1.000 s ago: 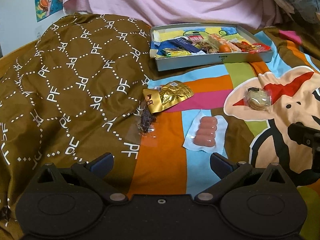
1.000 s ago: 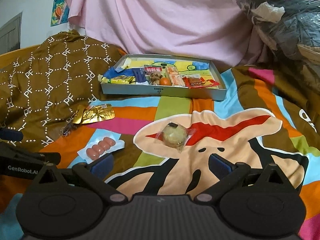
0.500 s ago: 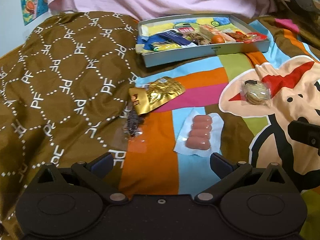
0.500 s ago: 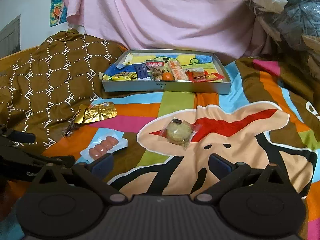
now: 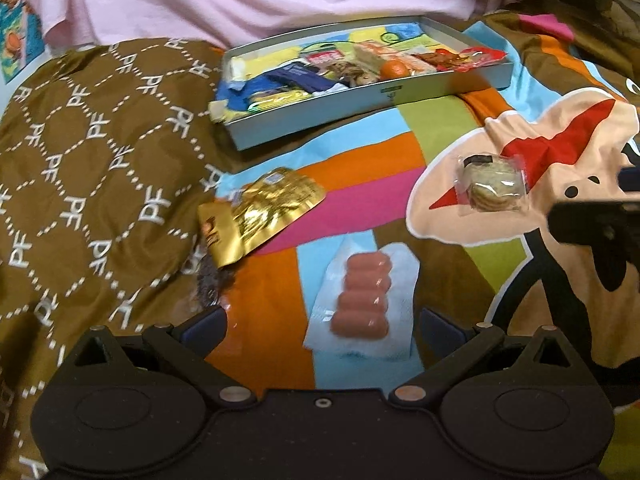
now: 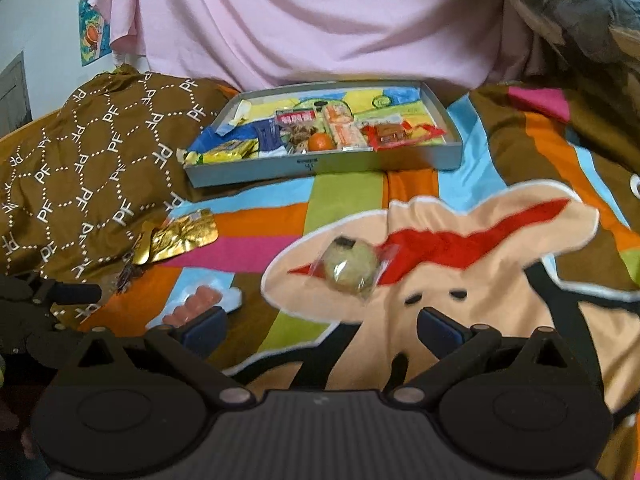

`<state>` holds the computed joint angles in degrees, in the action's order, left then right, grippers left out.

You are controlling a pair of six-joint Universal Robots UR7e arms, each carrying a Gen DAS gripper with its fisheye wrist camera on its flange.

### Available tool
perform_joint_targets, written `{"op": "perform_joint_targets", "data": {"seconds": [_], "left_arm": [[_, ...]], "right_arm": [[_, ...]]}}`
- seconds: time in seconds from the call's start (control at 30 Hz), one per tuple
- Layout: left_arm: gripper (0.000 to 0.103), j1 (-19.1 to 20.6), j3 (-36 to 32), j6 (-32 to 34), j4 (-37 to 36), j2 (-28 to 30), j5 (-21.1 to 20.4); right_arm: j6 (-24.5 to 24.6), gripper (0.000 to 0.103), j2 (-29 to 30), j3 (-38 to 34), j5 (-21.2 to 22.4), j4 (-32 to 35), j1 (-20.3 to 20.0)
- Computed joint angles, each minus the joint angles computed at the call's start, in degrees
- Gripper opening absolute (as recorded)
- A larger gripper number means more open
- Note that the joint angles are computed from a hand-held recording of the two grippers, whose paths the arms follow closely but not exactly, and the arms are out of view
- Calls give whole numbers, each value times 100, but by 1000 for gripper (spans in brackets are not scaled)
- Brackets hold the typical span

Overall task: Organize snacks
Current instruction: 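Move left tool to the pink sausage pack while right tool moves to the wrapped round cookie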

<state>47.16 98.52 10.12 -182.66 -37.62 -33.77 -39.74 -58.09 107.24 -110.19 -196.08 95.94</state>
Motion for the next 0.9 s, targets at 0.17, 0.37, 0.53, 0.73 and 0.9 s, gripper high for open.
{"op": "perform_joint_targets", "data": {"seconds": [0.17,0.37,0.53,0.73,0.9], "left_arm": [[102,119,-234,385,-70,139,-277],[102,253,-448,413,3,255,-511],[102,349,-568,375,189,258,-726],[102,477,-601,76,441,172,-1033],[102,540,-637,-237,742,91,-1223]], "right_arm": [[-207,103,156,-372,264,340,-124],[-399,103,471,-901,651,664,-269],[-606,103,807,-1441,886,736,-360],[-55,103,988,-2005,1033,1539,-489],[562,103,911,-2183,1280,2541,-583]]}}
